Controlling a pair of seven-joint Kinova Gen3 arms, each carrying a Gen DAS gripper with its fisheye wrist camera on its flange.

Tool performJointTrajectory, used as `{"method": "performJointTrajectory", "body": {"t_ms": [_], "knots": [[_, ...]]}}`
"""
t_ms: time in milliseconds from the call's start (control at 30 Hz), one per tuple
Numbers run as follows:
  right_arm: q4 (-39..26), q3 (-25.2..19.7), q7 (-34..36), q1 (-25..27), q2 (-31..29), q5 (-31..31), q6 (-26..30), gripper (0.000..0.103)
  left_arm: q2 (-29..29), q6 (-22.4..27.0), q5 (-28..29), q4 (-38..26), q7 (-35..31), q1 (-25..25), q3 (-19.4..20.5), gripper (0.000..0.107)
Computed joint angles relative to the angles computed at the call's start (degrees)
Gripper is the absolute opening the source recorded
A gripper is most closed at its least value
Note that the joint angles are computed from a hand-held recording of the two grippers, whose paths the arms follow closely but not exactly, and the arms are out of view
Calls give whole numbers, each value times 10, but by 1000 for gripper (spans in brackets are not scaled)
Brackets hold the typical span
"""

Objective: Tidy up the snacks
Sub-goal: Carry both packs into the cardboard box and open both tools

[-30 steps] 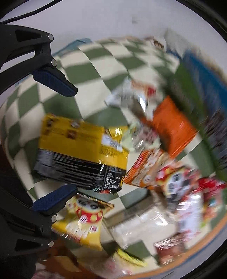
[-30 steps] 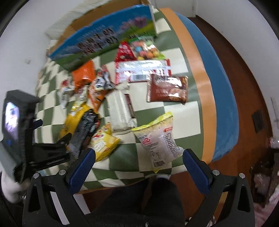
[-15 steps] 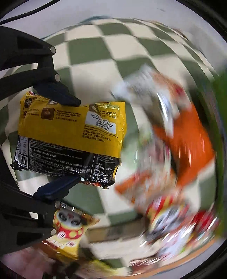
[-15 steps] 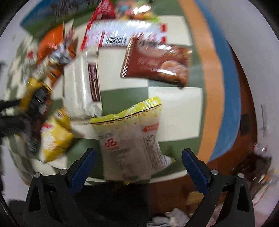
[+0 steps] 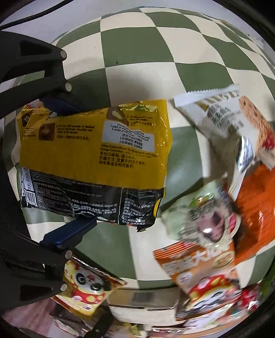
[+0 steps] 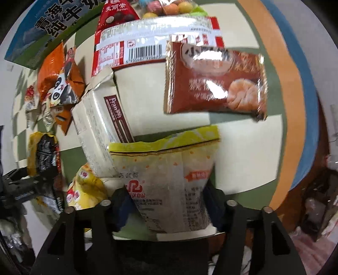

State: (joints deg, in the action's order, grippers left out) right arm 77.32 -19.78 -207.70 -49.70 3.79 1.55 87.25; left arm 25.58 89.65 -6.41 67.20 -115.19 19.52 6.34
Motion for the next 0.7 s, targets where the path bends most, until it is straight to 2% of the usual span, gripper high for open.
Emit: {"method": "performJointTrajectory", "body": {"t_ms": [67, 167, 233, 300, 400, 467, 633, 700], "knots": [[32, -2, -4, 4, -22, -10, -33, 75, -10, 6, -5, 9, 7, 6, -1, 88], [51, -14, -2, 7, -26, -11, -44, 74, -36, -25, 0, 47, 31, 2, -4, 85], [58, -15, 2, 10, -27, -18, -31, 54, -70, -48, 2, 83, 45, -3, -4, 84], [64, -20, -13, 5, -32, -10, -31, 48, -99, -46, 1, 95, 60, -3, 0, 84], [75, -28, -21, 10, -58, -16, -18, 43, -104, -6, 20, 48, 59, -26, 0, 84], [59, -45, -28, 25, -75, -23, 18, 43, -116, 15, 39, 32, 63, -38, 1, 83], [-33, -55, -21, 38, -109, -9, 108, 43, -136, 83, 98, -42, 64, -65, 5, 82], [-75, -65, 2, 56, -111, 11, 141, 43, -136, 107, 123, -89, 75, -72, 6, 82]]}}
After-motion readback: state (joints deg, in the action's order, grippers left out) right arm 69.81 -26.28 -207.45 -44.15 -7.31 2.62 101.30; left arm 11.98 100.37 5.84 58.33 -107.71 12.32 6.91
